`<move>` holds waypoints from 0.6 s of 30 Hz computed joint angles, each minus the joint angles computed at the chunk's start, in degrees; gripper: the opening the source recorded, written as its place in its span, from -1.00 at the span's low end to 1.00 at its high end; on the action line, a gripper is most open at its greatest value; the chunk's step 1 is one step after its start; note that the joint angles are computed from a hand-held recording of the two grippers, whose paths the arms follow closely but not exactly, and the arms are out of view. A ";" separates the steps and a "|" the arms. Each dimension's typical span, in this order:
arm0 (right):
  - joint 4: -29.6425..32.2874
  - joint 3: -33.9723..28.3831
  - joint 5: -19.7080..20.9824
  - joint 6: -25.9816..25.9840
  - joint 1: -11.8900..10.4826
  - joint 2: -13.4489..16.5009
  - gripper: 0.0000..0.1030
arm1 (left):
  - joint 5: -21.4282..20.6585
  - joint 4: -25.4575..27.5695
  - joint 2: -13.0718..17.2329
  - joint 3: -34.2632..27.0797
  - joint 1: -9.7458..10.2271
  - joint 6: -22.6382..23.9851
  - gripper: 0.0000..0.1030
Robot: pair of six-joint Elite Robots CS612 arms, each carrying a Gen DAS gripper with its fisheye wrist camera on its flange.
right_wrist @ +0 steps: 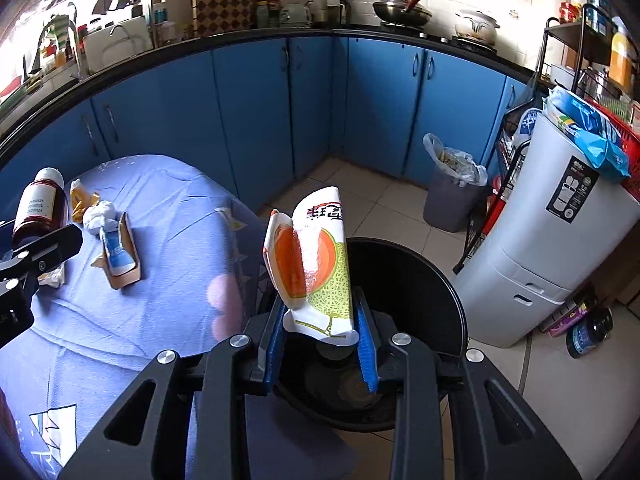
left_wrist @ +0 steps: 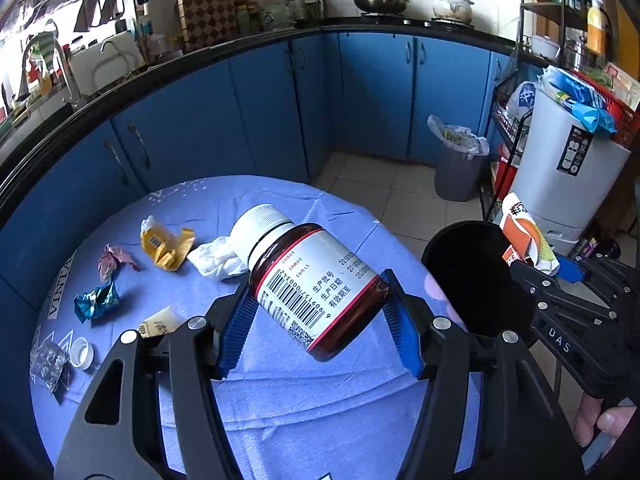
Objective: Collect trash
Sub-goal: 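Carry both items over the black bin and open the right gripper to drop the bag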
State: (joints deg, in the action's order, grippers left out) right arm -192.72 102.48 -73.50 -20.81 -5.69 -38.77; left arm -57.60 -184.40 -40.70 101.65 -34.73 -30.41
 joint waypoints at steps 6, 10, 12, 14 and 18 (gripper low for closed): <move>-0.17 -0.64 -0.37 0.16 -0.31 0.62 -0.37 | -0.29 0.89 0.75 -1.73 -0.23 1.79 0.20; -0.76 -0.99 -0.51 0.39 -0.46 1.05 -0.37 | -0.39 1.03 1.20 -2.76 -0.32 3.04 0.20; -1.12 -1.15 -0.68 0.34 -0.49 1.26 -0.37 | -0.33 1.03 1.48 -3.33 -0.40 3.72 0.20; -1.04 -1.45 -0.99 0.42 -0.56 1.42 -0.37 | -0.50 1.14 1.70 -3.89 -0.42 4.23 0.20; -0.99 -1.93 -1.27 1.07 -0.79 1.71 -0.36 | -0.77 1.50 2.07 -4.77 -0.47 4.87 0.20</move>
State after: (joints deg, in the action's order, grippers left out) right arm -193.71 100.55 -74.77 -19.74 -6.48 -37.06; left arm -58.37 -182.90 -38.62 96.87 -35.20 -25.54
